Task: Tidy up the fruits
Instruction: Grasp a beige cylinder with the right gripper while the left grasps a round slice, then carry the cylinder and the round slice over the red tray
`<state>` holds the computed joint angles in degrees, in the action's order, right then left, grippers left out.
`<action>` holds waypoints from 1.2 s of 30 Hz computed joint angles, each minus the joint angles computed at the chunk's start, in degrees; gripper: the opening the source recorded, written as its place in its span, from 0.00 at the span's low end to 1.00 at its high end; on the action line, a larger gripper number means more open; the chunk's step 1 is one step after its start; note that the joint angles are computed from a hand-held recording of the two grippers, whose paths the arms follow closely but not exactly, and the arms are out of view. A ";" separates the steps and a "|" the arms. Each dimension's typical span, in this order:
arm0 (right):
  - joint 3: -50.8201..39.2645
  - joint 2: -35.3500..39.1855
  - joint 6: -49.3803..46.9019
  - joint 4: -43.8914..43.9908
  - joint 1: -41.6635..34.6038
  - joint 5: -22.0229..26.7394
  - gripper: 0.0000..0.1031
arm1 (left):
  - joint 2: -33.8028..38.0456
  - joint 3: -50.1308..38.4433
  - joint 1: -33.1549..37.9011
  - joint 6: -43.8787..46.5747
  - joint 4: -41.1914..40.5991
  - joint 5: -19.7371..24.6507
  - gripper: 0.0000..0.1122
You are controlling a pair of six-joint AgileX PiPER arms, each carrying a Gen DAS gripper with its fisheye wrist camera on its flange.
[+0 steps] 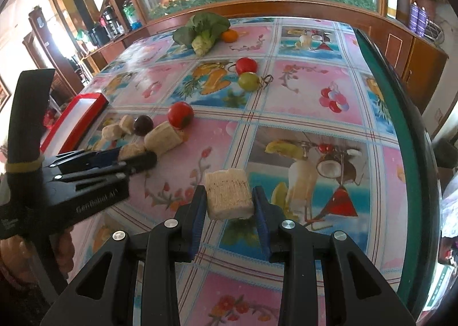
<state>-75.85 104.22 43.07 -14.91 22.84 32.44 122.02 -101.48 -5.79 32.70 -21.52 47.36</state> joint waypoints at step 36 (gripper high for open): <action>-6.14 3.19 22.33 -10.65 17.18 12.23 0.31 | -8.17 10.72 17.63 22.73 -10.44 10.00 0.34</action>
<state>-81.99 107.41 65.40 -25.56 40.02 44.67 113.85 -90.76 11.84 55.43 -31.97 57.36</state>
